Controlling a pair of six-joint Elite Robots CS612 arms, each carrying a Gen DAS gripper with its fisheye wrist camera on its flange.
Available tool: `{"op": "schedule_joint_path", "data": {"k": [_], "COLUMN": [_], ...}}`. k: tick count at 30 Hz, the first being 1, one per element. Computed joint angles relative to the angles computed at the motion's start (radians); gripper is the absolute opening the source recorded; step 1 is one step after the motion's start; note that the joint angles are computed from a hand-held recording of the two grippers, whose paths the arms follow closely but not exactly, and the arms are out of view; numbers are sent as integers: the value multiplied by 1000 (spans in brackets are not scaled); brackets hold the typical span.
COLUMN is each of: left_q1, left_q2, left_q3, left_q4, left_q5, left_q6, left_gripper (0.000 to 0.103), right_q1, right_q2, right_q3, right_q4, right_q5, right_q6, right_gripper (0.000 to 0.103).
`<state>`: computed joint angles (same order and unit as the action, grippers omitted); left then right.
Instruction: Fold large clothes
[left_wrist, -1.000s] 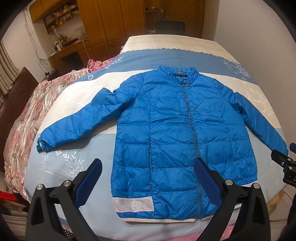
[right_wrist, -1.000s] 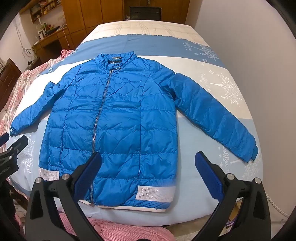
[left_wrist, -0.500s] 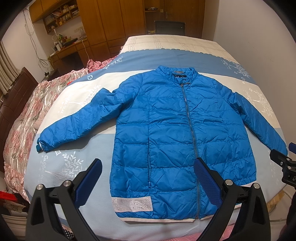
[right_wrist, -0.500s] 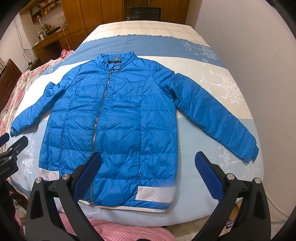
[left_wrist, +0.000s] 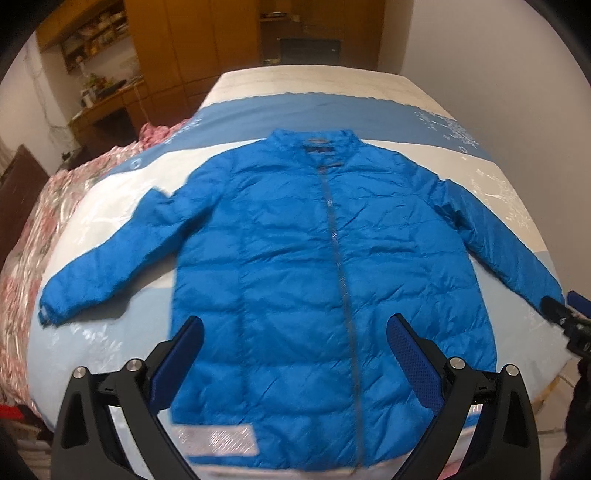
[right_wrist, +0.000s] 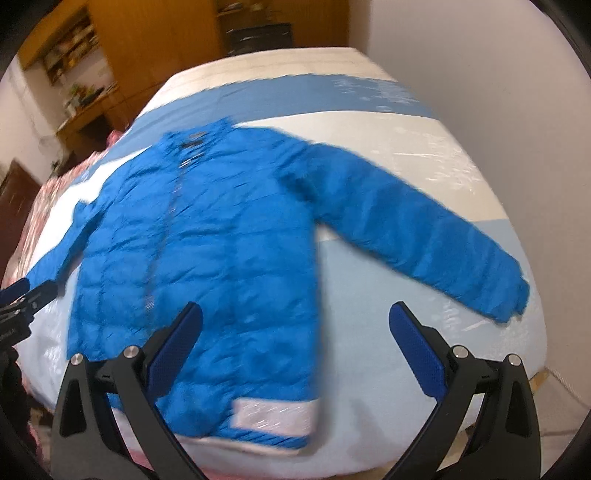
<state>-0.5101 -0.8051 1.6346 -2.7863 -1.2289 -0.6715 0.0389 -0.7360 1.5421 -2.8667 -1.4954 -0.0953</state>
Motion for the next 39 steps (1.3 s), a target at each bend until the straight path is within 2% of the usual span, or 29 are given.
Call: {"op": "schedule_joint_path", "data": {"k": [2,5,11,14,16,22,24,26,27,28,29,30,31,33,37,39], "left_q1": [0,3,-14,-19,-18,-15,-12,-8,-5,-2,0,2,4,9,20,29], "left_q2": [31,90,208,272,313,395,418,434,442,449,453,455,457,449,407,383], "left_q3": [-44,-136,-338,-447,-510,-636,-668,-692,-701,-708,-711,-712,-712,-695,-632,-603], "left_q4": [-13,-26,13,66,94,171,199,224,231,234,234,233,229,210,156,141], "left_q5": [-11,-60,-68,-80,-103,-117,-122,-130,-139,-150,-158,-167,-175,-181,-172,-156], "left_q6": [2,4,57,48,33,13,9,7,6,3,1,-2,-5,-8,4,8], "left_gripper": [99,99,99,99,99,99,99,99,99,99,99,99,99,99,99,99], "right_q1": [-33,-97,-225,-262,-285,-306,-308,-308,-313,-315,-318,-321,-325,-324,-312,-287], "right_q2": [22,50,127,163,192,248,252,250,259,261,266,271,270,262,231,225], "right_q3": [-26,-75,-200,-248,-280,-345,-344,-336,-350,-356,-367,-379,-379,-377,-364,-385], "right_q4": [-11,46,226,311,363,452,441,418,424,433,449,464,467,447,384,387], "right_q5": [-60,-67,4,27,84,120,134,154,176,196,234,275,315,364,547,580], "right_q6": [19,64,143,142,128,119,112,94,88,92,94,100,118,132,124,92], "right_gripper": [100,100,100,100,100,100,100,91,74,61,53,36,29,26,26,25]}}
